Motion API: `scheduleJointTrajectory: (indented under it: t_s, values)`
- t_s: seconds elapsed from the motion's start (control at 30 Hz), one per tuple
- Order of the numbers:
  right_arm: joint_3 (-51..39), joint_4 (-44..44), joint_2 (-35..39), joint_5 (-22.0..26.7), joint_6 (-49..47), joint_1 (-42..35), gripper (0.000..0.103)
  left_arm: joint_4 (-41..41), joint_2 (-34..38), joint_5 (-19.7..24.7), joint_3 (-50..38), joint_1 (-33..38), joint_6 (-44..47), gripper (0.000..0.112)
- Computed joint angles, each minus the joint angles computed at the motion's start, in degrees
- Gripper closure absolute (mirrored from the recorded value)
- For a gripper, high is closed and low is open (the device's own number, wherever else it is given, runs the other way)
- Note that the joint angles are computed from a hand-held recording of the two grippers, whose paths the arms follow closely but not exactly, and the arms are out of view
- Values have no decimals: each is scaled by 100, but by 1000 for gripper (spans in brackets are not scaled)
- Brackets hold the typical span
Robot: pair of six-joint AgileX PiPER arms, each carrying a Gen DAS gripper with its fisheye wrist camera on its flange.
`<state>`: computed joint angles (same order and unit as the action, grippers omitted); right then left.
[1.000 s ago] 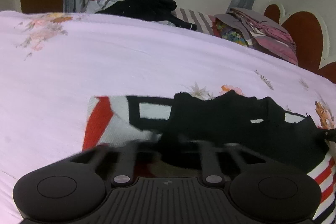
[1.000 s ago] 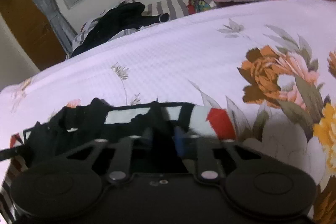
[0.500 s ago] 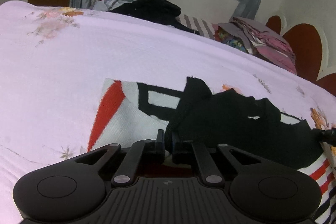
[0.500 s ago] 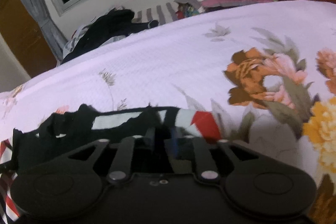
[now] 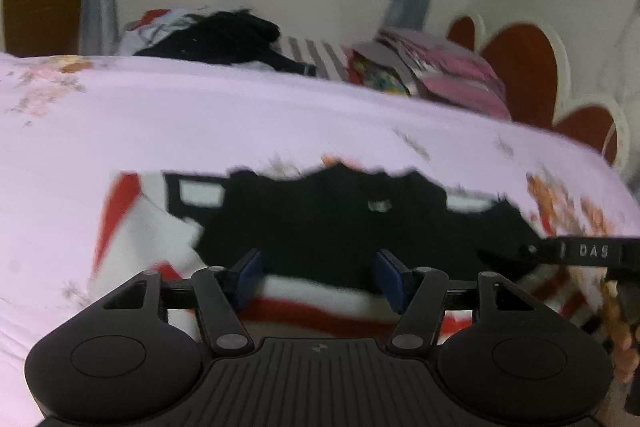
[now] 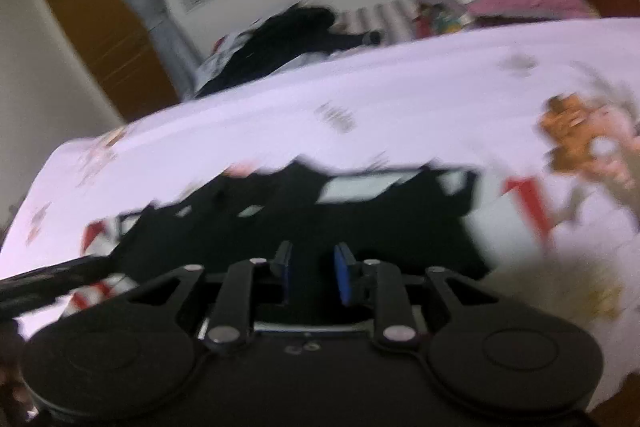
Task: Fold small clothes
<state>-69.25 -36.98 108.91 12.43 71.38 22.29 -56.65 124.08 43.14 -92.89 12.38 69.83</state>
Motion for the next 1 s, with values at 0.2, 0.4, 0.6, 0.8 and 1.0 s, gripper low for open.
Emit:
scheduleJointTrajectory:
  t_s: [0.2,0.4,0.6,0.8,1.0]
  values:
    - [240,-1107,47,360,665,319,85,92,38,-377,403,246,294,51]
    - [829,-1808,-416,570,1365,290,88,376,-55,-221,389,469,26,51]
    - [952,-2178,-648,646,1955,621,75,631,-436,-192,711,352,-510,51]
    - [1006,-2082,-620,897,2039,932,77,707,-734,-576,1201,137,-410,51]
    - [1568,-2492,-1001,1156,2563,1055,78,943,-768,-803,1283,91,-400,50]
